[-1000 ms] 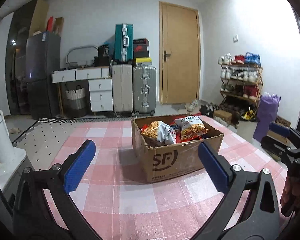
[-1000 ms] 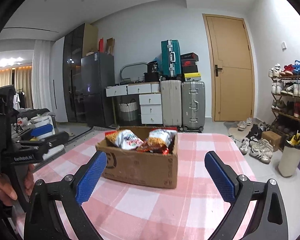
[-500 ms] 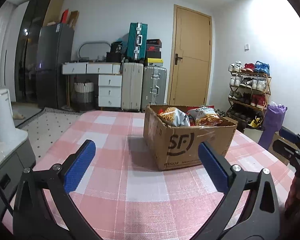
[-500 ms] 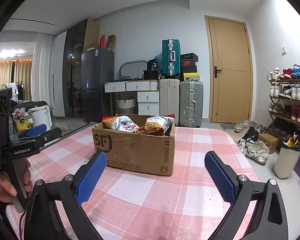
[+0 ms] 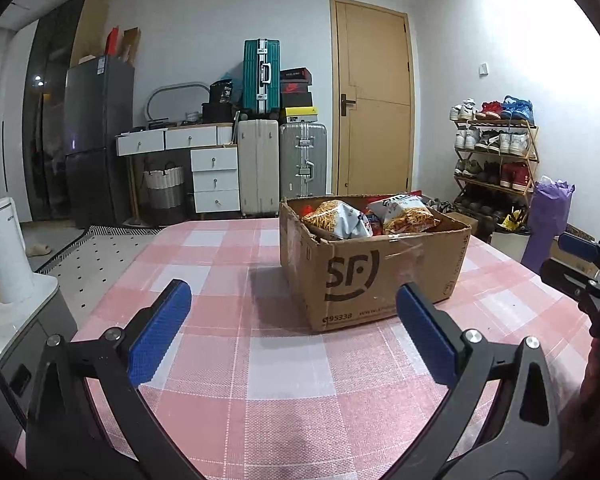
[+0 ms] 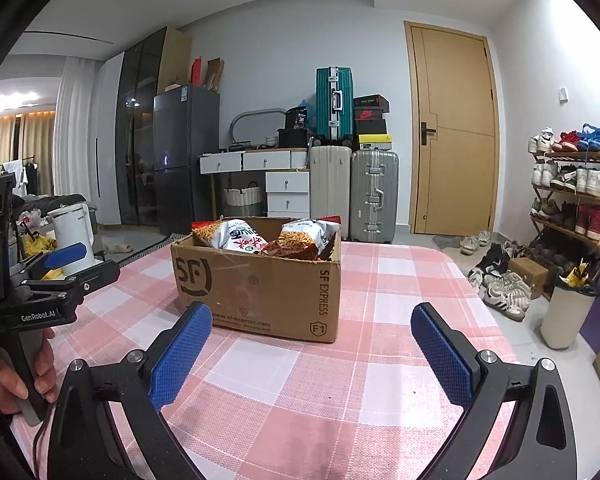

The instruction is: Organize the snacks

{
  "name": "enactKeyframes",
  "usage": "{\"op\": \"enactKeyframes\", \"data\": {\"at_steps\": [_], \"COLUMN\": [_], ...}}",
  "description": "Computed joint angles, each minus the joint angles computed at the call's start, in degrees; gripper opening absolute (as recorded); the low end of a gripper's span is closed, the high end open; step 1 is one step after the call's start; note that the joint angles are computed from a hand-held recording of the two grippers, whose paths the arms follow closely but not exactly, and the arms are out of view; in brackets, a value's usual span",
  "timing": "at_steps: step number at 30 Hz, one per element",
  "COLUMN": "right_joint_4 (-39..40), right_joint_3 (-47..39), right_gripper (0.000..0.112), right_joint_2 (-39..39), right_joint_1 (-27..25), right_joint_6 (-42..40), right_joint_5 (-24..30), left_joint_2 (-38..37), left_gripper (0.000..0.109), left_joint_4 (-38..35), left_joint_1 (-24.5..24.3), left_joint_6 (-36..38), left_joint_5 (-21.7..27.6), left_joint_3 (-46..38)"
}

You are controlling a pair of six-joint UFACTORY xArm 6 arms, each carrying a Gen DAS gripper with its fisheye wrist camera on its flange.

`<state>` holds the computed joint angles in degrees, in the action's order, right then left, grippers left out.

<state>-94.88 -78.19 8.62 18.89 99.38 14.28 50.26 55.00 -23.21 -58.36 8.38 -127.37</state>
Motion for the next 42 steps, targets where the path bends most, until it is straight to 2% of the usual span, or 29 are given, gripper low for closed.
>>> {"op": "enactKeyframes", "data": {"at_steps": [4, 9, 42], "right_joint_4": [-0.16, -0.10, -0.28], "right_joint_3": [0.28, 0.26, 0.23], "right_gripper": [0.102, 0.102, 0.102], "right_joint_2": [-0.24, -0.19, -0.18], "right_joint_1": [0.06, 0.09, 0.05], "right_joint_6": [0.19, 0.12, 0.29], "right_joint_5": [0.06, 0.09, 0.05], "left_joint_2": [0.43, -0.73, -0.56], "left_gripper": [0.102, 0.102, 0.102], "left_joint_4": [0.01, 3.14, 3.42], "left_joint_1": [-0.09, 0.15, 0.10], "left_joint_6": [0.10, -3.20, -3.49], "left_joint_5": [0.19, 0.38, 0.33], "left_joint_3": [-0.62, 0.75, 0.63]}}
